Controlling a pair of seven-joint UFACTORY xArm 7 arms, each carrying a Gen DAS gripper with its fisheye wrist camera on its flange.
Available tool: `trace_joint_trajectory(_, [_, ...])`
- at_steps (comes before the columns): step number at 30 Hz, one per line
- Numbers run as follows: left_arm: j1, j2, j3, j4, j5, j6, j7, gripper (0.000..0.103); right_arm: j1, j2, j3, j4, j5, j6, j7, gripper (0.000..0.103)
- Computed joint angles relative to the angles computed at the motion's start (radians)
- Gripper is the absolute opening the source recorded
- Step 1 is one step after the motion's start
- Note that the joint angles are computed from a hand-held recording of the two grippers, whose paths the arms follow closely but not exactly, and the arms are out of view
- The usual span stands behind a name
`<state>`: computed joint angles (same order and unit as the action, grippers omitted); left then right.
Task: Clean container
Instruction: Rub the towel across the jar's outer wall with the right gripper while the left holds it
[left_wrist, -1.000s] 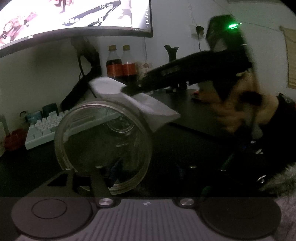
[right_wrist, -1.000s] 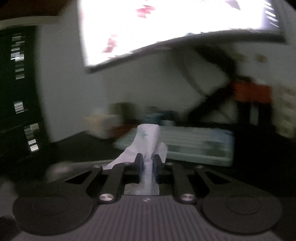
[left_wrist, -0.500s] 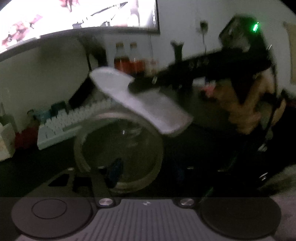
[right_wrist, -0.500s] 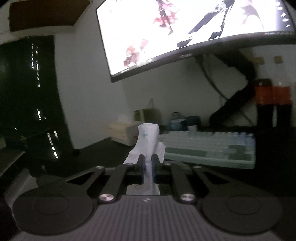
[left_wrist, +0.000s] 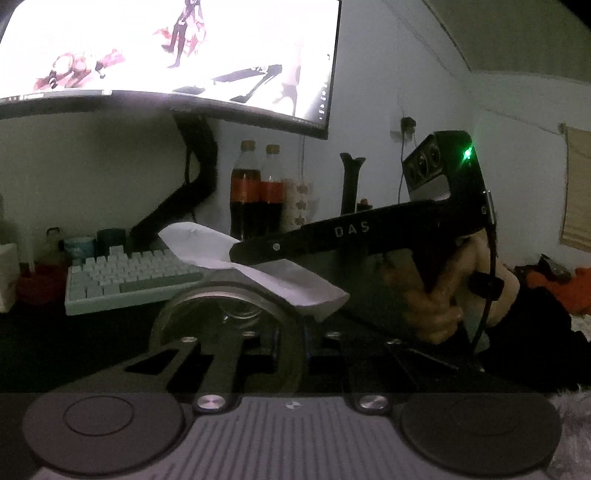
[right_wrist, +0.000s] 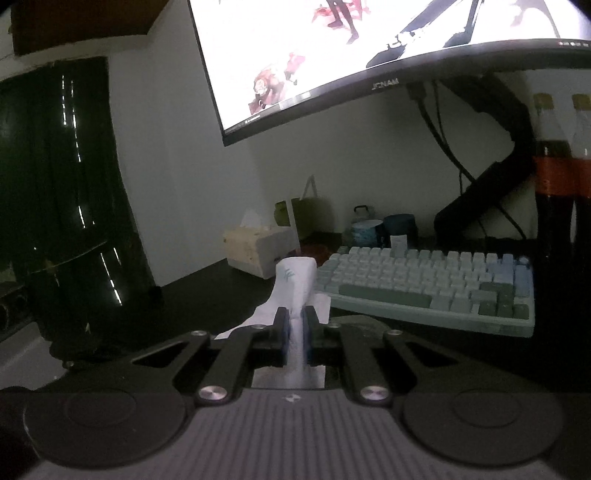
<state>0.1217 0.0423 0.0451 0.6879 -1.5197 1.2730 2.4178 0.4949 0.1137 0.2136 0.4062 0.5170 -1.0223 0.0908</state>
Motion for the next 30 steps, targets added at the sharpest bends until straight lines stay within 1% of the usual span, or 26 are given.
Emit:
trace_joint_trajectory(2, [-0.002,-0.011,-0.002,-0.019,-0.022,-0.012,0.062,0.010,0.004,-0.009,0.002,-0.006,0.012,0.005,-0.013,0.011])
trace_joint_trajectory(4, [-0.014,-0.033,-0.009,-0.046,-0.049,-0.049,0.132,0.009,0.010,-0.018,0.007,-0.010,0.030,0.012,-0.029,0.011])
trace_joint_trajectory(5, [-0.022,-0.046,-0.012,-0.056,-0.050,-0.077,0.152,0.008,0.012,-0.021,0.009,-0.012,0.036,0.014,-0.032,0.011])
trace_joint_trajectory(6, [-0.034,-0.070,-0.019,-0.075,-0.053,-0.122,0.166,0.006,0.012,-0.023,0.009,-0.015,0.034,0.014,-0.030,0.011])
trace_joint_trajectory(7, [-0.052,-0.084,-0.030,-0.086,-0.061,-0.183,0.169,0.005,0.011,-0.024,0.009,-0.017,0.030,0.011,-0.026,0.011])
trace_joint_trajectory(8, [-0.068,-0.090,-0.037,-0.095,-0.082,-0.225,0.182,0.005,0.011,-0.024,0.010,-0.018,0.028,0.010,-0.021,0.011])
trace_joint_trajectory(10, [-0.080,-0.087,-0.032,-0.099,-0.085,-0.237,0.207,0.006,0.010,-0.027,0.010,-0.017,0.023,0.014,-0.018,0.011])
trace_joint_trajectory(11, [-0.081,-0.080,-0.026,-0.090,-0.068,-0.230,0.182,0.006,0.011,-0.030,0.011,-0.015,0.025,0.019,-0.019,0.011])
trace_joint_trajectory(12, [-0.079,-0.067,-0.021,-0.071,-0.037,-0.218,0.124,0.007,0.010,-0.033,0.011,-0.014,0.022,0.023,-0.020,0.011])
trace_joint_trajectory(14, [-0.071,-0.037,-0.011,-0.034,0.014,-0.185,0.051,0.007,0.011,-0.037,0.012,-0.010,0.015,0.028,-0.024,0.011])
trace_joint_trajectory(17, [-0.051,0.011,-0.007,0.015,0.072,-0.139,-0.022,0.009,0.013,-0.037,0.015,0.000,0.022,0.036,-0.036,0.011])
trace_joint_trajectory(19, [-0.046,0.006,-0.014,0.002,0.058,-0.153,0.018,0.010,0.012,-0.038,0.014,0.002,0.018,0.045,-0.034,0.011])
trace_joint_trajectory(20, [-0.047,-0.009,-0.019,-0.019,0.035,-0.175,0.071,0.010,0.010,-0.038,0.013,0.003,0.015,0.049,-0.033,0.011])
trace_joint_trajectory(22, [-0.063,-0.049,-0.031,-0.074,-0.039,-0.238,0.219,0.010,-0.001,-0.040,0.007,0.001,-0.021,0.062,-0.009,0.011])
trace_joint_trajectory(24, [-0.078,-0.068,-0.035,-0.097,-0.076,-0.275,0.293,0.010,-0.019,-0.034,-0.004,-0.004,-0.087,0.064,0.022,0.010])
trace_joint_trajectory(27, [-0.085,-0.058,-0.029,-0.077,-0.049,-0.274,0.264,0.010,-0.024,-0.030,-0.006,-0.005,-0.078,0.059,0.016,0.010])
trace_joint_trajectory(30, [-0.088,-0.054,-0.027,-0.082,-0.062,-0.275,0.286,0.011,0.001,-0.029,0.003,0.014,0.066,0.073,-0.079,0.010])
